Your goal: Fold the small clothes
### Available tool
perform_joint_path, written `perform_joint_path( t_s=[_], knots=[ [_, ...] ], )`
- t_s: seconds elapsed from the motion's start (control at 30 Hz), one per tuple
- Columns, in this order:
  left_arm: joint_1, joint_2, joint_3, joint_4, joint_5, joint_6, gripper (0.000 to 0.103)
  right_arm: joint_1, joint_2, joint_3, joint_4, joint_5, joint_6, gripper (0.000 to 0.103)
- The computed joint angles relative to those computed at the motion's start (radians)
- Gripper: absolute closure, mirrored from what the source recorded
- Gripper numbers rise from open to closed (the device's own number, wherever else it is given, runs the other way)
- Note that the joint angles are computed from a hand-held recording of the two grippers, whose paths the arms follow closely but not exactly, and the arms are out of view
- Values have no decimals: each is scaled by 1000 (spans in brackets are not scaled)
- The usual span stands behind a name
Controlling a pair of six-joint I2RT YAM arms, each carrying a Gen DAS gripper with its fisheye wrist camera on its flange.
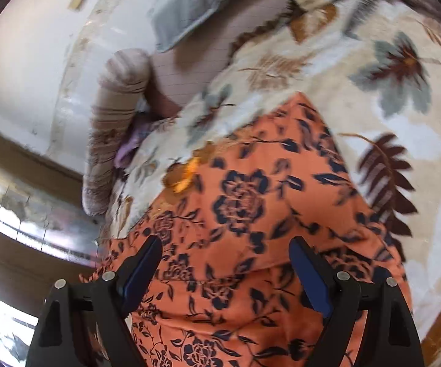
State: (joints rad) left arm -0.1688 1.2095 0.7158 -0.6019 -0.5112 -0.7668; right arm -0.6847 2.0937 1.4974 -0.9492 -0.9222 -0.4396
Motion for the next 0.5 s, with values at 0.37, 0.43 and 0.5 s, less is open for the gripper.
perform_joint_path(
  t_s=[0.37, 0.43, 0.5],
  knots=[
    [266, 238, 200, 29, 166, 27, 0, 24, 42, 29, -21, 1, 11, 16],
    [289, 309, 243, 27, 170, 32, 0, 31, 47, 29, -15, 5, 14, 16],
    [318, 348, 254, 40, 172, 20, 0, 38, 45, 19, 5, 15, 21, 16]
  ],
)
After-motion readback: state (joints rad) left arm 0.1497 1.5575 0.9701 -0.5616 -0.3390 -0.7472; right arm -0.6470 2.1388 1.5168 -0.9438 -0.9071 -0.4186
